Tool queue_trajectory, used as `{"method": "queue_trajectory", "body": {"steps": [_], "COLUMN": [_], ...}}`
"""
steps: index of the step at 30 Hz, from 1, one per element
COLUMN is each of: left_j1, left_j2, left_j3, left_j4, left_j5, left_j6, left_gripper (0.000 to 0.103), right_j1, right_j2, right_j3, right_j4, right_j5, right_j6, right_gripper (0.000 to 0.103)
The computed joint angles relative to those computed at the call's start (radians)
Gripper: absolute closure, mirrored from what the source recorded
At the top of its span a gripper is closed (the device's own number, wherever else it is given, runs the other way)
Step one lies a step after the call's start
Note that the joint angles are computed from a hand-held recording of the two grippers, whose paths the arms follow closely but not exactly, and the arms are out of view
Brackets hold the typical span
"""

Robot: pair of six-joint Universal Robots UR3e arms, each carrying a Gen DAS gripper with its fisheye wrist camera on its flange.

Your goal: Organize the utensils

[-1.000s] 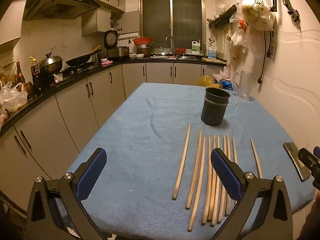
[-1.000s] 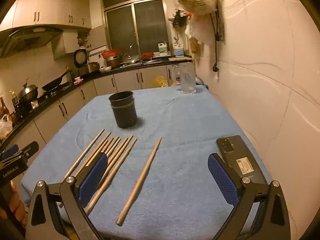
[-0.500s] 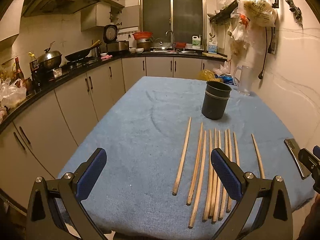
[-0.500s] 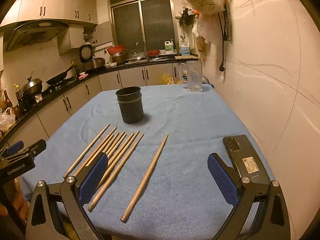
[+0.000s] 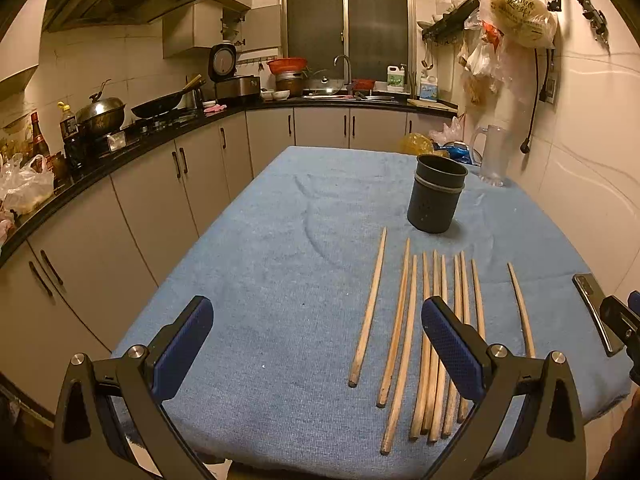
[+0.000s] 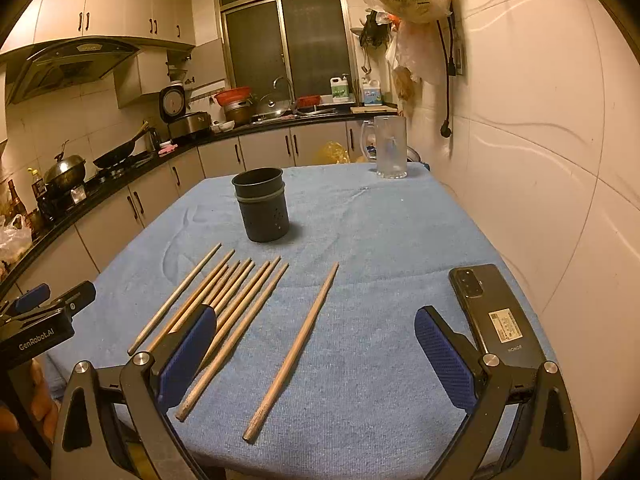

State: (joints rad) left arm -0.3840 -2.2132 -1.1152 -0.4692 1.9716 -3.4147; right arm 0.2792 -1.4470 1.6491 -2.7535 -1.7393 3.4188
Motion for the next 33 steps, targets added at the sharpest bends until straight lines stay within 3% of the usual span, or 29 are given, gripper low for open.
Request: {"method": "queue_trajectory", "body": {"steps": [33], "left_j1": [0.012], "left_j2": [-0.012], "left_j3": [0.005], "left_j4": [-0.025], "left_j5": [-0.012], "left_j6": [-0.003], "left_gripper": [0.0], "right_j1": [0.005], "right_j2": [0.019], "right_j3": [-0.006], "right_j4": [0.003], "right_j5": [0.013], "right_j6": [0.002], "right_gripper": [0.005]}}
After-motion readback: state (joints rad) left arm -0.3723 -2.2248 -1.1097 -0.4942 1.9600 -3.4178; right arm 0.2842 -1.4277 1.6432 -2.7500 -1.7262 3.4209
